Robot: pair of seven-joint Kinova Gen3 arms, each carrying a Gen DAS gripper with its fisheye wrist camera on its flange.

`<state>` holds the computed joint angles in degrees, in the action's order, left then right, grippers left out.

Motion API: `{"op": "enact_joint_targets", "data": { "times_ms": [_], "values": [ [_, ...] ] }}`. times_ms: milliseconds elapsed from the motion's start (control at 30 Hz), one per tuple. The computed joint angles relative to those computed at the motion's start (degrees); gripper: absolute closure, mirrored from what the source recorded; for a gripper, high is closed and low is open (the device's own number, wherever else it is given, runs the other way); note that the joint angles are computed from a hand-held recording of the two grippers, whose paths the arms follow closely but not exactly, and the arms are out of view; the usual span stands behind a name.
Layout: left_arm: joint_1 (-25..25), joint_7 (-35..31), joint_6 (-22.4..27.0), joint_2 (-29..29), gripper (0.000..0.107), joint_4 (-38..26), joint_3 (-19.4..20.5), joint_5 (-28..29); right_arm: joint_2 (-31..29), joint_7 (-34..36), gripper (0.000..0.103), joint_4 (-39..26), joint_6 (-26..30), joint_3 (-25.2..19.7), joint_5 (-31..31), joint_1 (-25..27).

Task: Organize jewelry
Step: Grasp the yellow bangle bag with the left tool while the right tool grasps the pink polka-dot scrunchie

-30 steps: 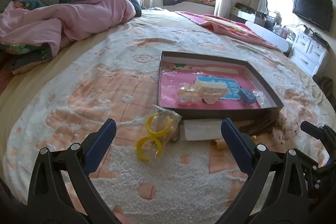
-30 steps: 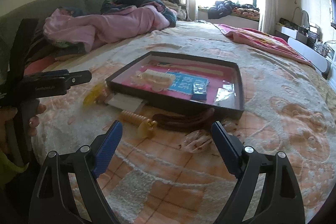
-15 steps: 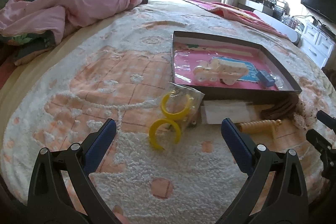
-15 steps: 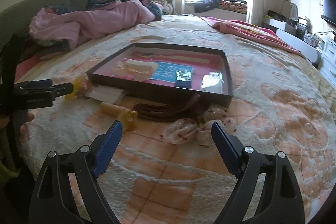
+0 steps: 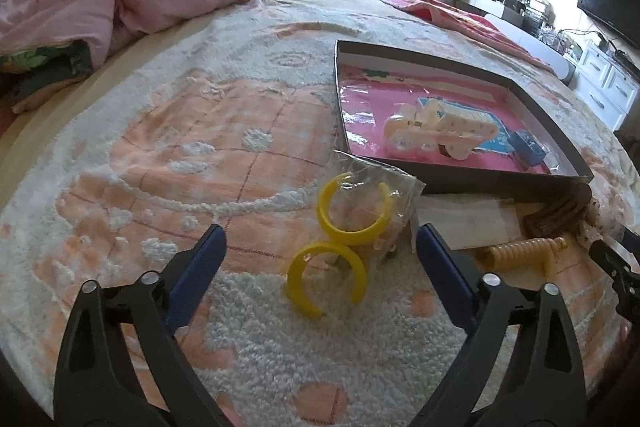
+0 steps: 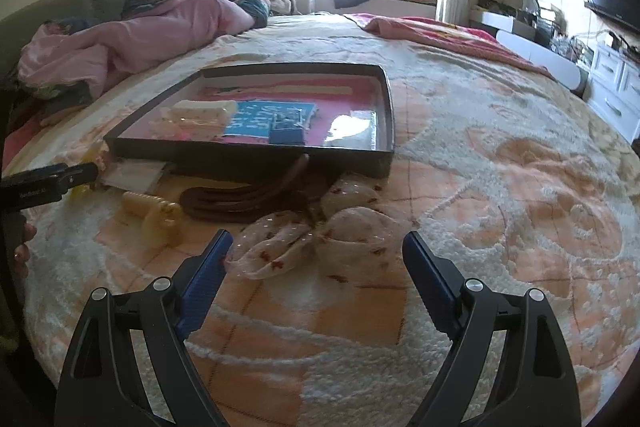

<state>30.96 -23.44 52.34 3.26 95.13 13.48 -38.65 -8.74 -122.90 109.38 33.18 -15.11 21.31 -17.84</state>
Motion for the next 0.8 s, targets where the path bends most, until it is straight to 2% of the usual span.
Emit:
{"op": "enact_joint_targets", "data": {
  "times_ms": [100, 167, 267, 333, 367, 433, 533, 700, 767, 800],
  "values": [
    [-0.32, -1.91, -0.38, 0.25, 0.032, -0.28, -0.03, 1.43, 0.35, 2.68, 0.02, -0.16, -0.53, 1.95, -3.54, -0.37],
    [-0.54, -2.95, -0.78, 0.27, 0.044, -0.33, -0.16, 2.64, 0.6, 4.54, 0.029, -0.42, -0.46, 2.72, -5.4, -0.48],
    [-0.58, -3.76, -0.46, 0.26, 0.057, -0.58, -0.27, 3.42, 0.55, 5.92, 0.042, -0.33, -0.72, 2.9, -6.66, -0.3],
    [-0.66, -4.11, -0.59, 0.05, 0.064, -0.53, -0.31, 3.9, 0.41, 7.74, 0.057, -0.25, -0.94, 3.54, -7.95, -0.74],
    [-0.61, -3.82, -0.51, -0.13, 0.07, -0.46, -0.28, 3.69, 0.42, 7.71, 0.058, -0.32, -0.75, 2.94, -7.75, -0.24],
    [-0.65, -3.76, -0.65, -0.33, 0.076, -0.36, -0.19, 3.52, 0.15, 7.19, 0.07, -0.03, -0.99, 2.5, -7.19, 0.12],
    [-0.75, -3.85, -0.48, -0.45, 0.079, -0.44, -0.03, 3.68, -0.27, 8.72, 0.079, -0.02, -1.06, 3.37, -9.05, 0.16],
    [-1.19, -4.43, -0.57, -1.6, 0.079, 0.09, 0.4, 5.05, -1.08, 11.93, 0.085, 0.06, -1.01, 4.58, -13.16, 0.36],
    [-1.25, -4.17, -0.51, -2.03, 0.079, 0.34, 0.79, 4.87, -1.39, 12.58, 0.093, -0.05, -0.55, 4.47, -13.78, 0.57],
    [-1.25, -3.96, -0.29, -2.11, 0.079, 0.33, 1.02, 4.59, -1.57, 12.89, 0.094, -0.01, -0.46, 4.46, -14.02, 0.68]
  ]
}}
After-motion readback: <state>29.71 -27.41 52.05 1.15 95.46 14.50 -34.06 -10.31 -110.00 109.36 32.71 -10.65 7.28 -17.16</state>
